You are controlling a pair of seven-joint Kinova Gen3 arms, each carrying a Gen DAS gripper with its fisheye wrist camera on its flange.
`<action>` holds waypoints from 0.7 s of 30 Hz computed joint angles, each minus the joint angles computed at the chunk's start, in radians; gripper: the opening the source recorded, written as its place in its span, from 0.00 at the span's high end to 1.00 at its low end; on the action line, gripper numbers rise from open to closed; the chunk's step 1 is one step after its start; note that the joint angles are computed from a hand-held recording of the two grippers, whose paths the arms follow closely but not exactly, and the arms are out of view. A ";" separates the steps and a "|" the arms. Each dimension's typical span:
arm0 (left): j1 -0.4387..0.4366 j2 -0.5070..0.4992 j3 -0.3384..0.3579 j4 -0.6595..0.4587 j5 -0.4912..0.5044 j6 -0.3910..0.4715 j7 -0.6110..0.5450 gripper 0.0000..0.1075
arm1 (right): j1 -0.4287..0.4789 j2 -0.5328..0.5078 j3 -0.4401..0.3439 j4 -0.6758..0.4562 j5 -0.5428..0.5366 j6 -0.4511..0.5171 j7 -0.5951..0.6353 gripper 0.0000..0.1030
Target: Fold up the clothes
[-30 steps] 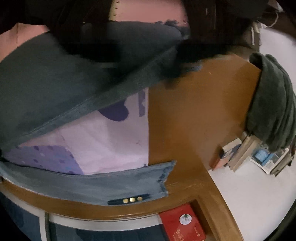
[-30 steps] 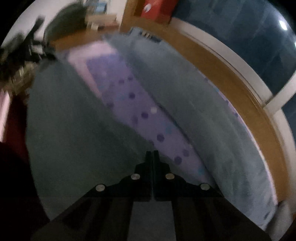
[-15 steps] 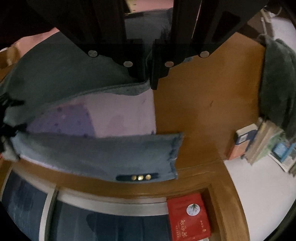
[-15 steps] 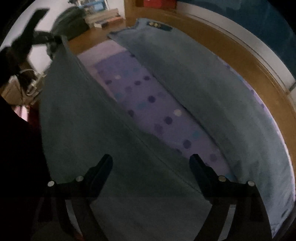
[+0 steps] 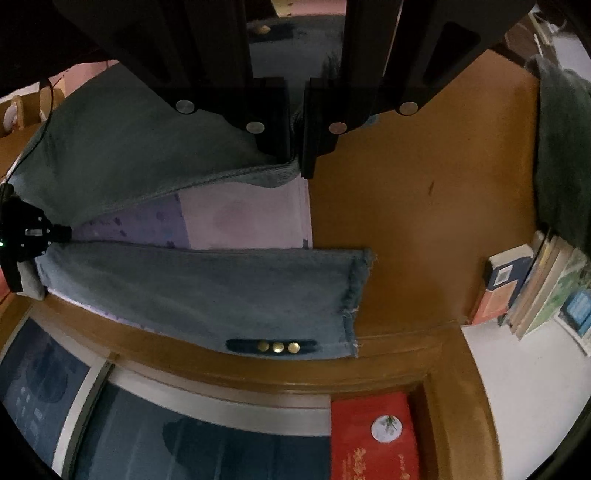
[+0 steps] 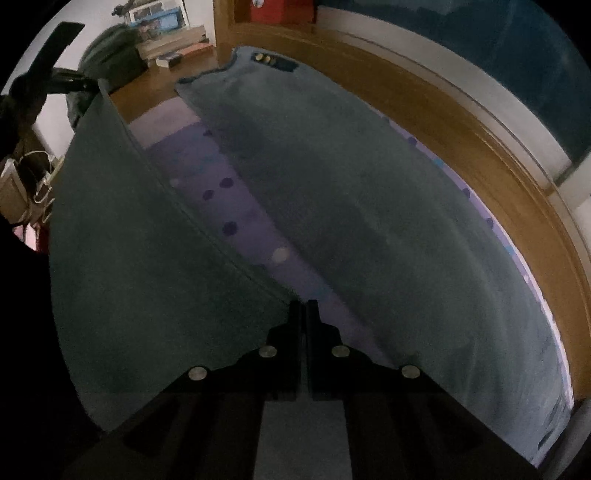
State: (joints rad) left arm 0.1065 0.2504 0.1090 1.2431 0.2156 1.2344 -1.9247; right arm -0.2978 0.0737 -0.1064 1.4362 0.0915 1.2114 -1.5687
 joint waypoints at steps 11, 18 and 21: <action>0.037 0.137 -0.086 0.038 0.145 -0.111 -0.003 0.61 | 0.318 -0.016 -0.345 0.065 0.139 -0.079 -0.383 0.97; -0.273 -0.099 -0.139 0.362 0.428 -0.135 -0.006 0.04 | 0.550 -0.341 -0.636 0.227 0.019 -0.134 -0.668 0.26; -0.283 -0.088 -0.168 0.396 0.453 -0.068 0.036 0.04 | 0.568 -0.458 -0.631 0.349 -0.103 -0.190 -0.790 0.26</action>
State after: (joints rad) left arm -0.1764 0.1624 -0.0591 1.6389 0.6687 1.1664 -1.8882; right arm 0.2706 -0.3846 -0.7376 1.7852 -0.0112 1.0219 -2.3586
